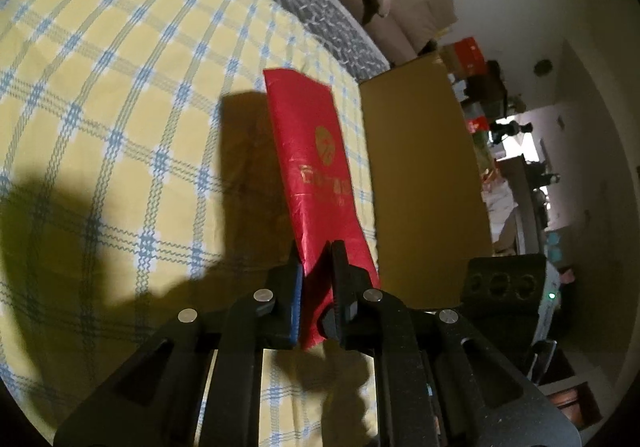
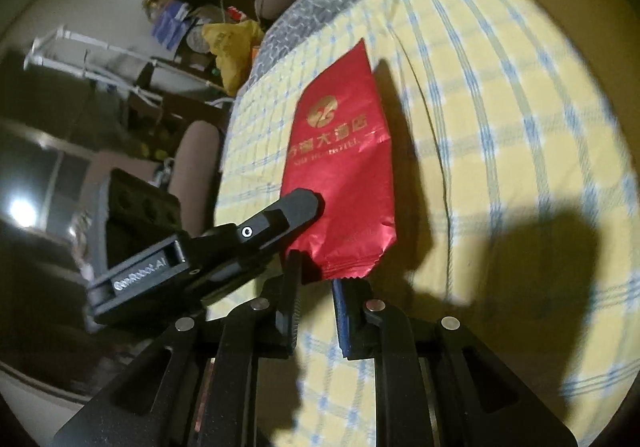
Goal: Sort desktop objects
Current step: 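Carry the packet over the box with both grippers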
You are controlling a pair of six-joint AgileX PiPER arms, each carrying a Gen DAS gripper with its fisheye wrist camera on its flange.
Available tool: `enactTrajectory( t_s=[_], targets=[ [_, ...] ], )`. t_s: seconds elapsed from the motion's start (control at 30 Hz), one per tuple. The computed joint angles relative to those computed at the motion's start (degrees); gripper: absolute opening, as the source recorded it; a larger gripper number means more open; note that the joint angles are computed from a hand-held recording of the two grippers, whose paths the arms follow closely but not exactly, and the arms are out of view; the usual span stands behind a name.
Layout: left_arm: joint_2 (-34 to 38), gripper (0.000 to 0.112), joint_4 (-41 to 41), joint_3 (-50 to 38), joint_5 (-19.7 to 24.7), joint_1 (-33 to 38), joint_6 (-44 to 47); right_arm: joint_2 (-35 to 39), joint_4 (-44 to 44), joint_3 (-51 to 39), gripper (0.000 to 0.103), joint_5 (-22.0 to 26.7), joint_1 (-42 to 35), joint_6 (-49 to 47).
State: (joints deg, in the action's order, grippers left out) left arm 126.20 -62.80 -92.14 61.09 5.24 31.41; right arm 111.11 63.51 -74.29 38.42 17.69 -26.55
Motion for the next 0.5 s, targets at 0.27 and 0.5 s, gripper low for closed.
enactTrajectory(
  t_s=[0.27,0.5],
  targets=[
    [-2.7,0.011,-1.1,-1.0,2.3,0.7,0.6,-4.7,-1.5,1.9,0.015,-3.7,1.7,-1.7],
    [-2.7,0.011,-0.5,-6.6,5.5,0.3,-3.3,-8.3,-4.4,1.4,0.015,-4.9,1.8,0.2]
  ],
)
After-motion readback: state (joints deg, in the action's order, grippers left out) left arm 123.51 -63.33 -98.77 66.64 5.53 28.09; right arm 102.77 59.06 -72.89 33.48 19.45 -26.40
